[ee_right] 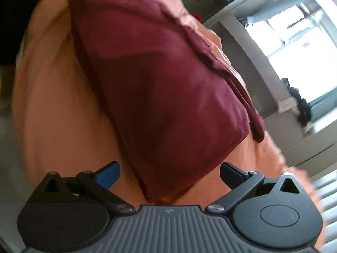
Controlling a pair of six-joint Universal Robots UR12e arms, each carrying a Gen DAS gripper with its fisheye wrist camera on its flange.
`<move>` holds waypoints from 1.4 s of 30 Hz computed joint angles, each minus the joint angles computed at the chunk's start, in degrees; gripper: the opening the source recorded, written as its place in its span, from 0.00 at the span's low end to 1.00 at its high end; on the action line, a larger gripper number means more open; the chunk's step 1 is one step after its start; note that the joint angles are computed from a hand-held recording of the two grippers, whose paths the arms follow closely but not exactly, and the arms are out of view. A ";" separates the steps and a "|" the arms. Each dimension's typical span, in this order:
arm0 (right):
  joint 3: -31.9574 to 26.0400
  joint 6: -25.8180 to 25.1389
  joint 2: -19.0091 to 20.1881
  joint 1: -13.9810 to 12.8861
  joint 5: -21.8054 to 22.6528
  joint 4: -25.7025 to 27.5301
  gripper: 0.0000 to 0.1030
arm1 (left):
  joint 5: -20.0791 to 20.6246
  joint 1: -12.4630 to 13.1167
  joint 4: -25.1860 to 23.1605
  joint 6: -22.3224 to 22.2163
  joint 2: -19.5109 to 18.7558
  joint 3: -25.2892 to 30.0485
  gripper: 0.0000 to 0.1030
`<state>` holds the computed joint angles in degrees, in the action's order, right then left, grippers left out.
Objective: Fold small clothes
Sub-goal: 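Grasp the shirt hem with the right tool and lift it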
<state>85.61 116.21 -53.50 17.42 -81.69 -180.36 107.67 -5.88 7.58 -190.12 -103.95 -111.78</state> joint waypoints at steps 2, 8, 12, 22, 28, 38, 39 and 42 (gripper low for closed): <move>-0.30 -3.69 1.51 0.74 -3.07 -3.42 1.00 | 0.24 -0.08 -0.33 -0.36 0.01 -0.22 1.00; -1.17 -13.32 4.97 1.93 -6.62 -9.81 0.99 | 1.57 -0.52 0.09 0.78 -0.01 -0.73 1.00; -2.46 -13.91 7.13 2.13 -7.22 -15.67 0.97 | 1.52 -0.48 -0.12 0.55 0.13 -1.05 1.00; 0.32 -16.93 5.25 0.69 0.01 -17.49 0.12 | 3.21 -1.97 6.01 6.80 -0.48 -2.37 1.00; 1.31 -4.92 1.13 -1.38 7.16 -13.32 0.06 | 2.14 -3.71 9.31 17.28 -2.39 -1.70 1.00; 3.23 6.20 -2.40 -2.80 11.90 -15.79 0.05 | 11.52 -7.36 7.59 23.38 -9.04 4.70 0.99; 3.50 6.79 -2.60 -2.86 12.00 -16.39 0.05 | 14.26 -7.70 7.49 23.67 -9.79 5.51 0.99; 4.38 8.94 -3.01 -3.22 12.59 -17.90 0.05 | 19.05 -7.85 8.50 23.47 -10.81 6.42 0.99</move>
<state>89.99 125.15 -56.51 14.21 -69.10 -198.25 126.72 -13.73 16.07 -166.66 -114.76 -105.36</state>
